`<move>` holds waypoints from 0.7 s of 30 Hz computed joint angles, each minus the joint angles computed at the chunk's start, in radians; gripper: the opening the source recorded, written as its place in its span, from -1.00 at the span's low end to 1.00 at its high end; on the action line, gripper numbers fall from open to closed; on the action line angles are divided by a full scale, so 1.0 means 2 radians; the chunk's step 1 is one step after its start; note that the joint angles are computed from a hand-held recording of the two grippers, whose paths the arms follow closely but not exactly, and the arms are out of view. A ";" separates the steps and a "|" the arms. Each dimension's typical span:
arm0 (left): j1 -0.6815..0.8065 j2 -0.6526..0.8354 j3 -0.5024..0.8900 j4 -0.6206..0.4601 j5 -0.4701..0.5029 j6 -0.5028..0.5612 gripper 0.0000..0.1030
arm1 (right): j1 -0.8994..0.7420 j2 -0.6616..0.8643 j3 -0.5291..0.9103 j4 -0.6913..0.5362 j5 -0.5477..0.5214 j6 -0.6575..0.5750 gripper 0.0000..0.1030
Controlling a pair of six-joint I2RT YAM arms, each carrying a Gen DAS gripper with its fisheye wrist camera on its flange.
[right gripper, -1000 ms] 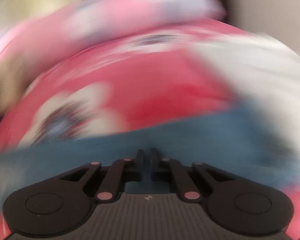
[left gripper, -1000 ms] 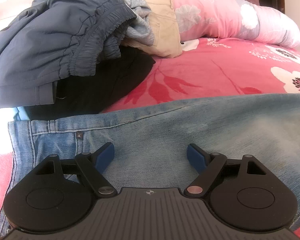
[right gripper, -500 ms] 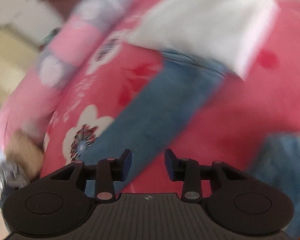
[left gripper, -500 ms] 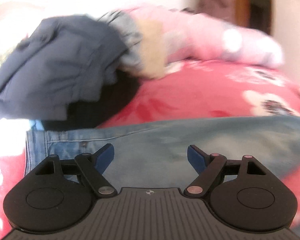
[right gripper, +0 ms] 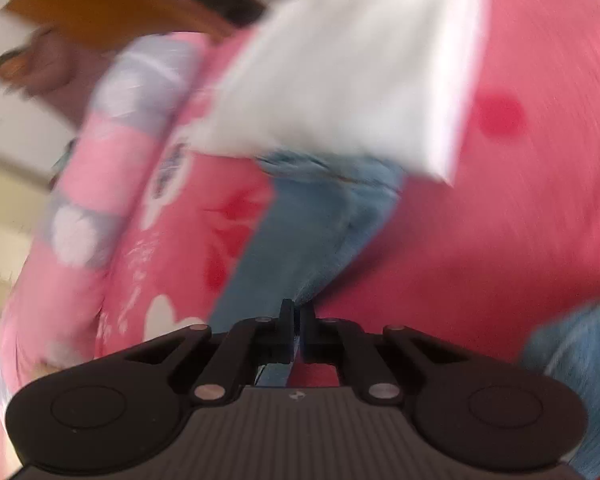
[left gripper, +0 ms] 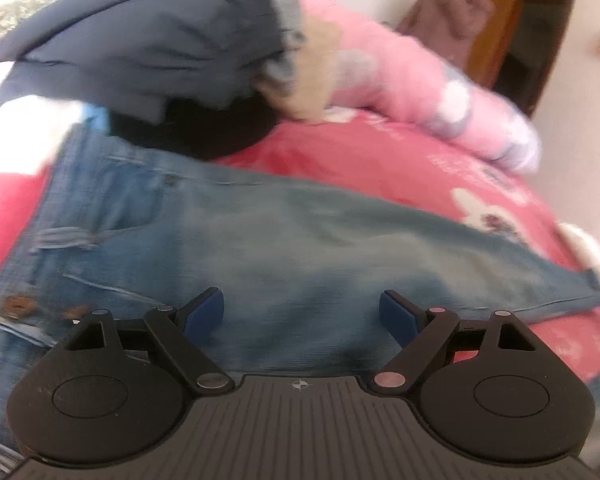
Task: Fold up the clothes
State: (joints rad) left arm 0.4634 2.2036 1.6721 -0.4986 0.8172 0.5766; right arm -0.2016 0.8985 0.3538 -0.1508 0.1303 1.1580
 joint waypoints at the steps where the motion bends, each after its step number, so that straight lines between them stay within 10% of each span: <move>1: -0.001 -0.001 -0.006 0.015 -0.011 0.004 0.66 | 0.013 -0.005 0.016 -0.027 0.016 -0.023 -0.99; 6: -0.003 -0.008 -0.019 0.034 -0.030 0.031 0.66 | 0.056 0.084 0.095 -0.113 0.094 -0.142 -0.99; 11: -0.002 -0.013 -0.025 0.040 -0.041 0.050 0.66 | 0.039 0.121 0.096 -0.119 0.097 -0.150 -0.99; 14: 0.004 -0.032 -0.048 0.059 -0.039 0.062 0.66 | 0.075 0.107 0.122 -0.194 0.139 -0.109 -0.64; 21: 0.016 -0.072 -0.098 0.059 -0.007 0.143 0.66 | 0.372 0.137 0.214 -0.261 0.292 -0.119 -0.49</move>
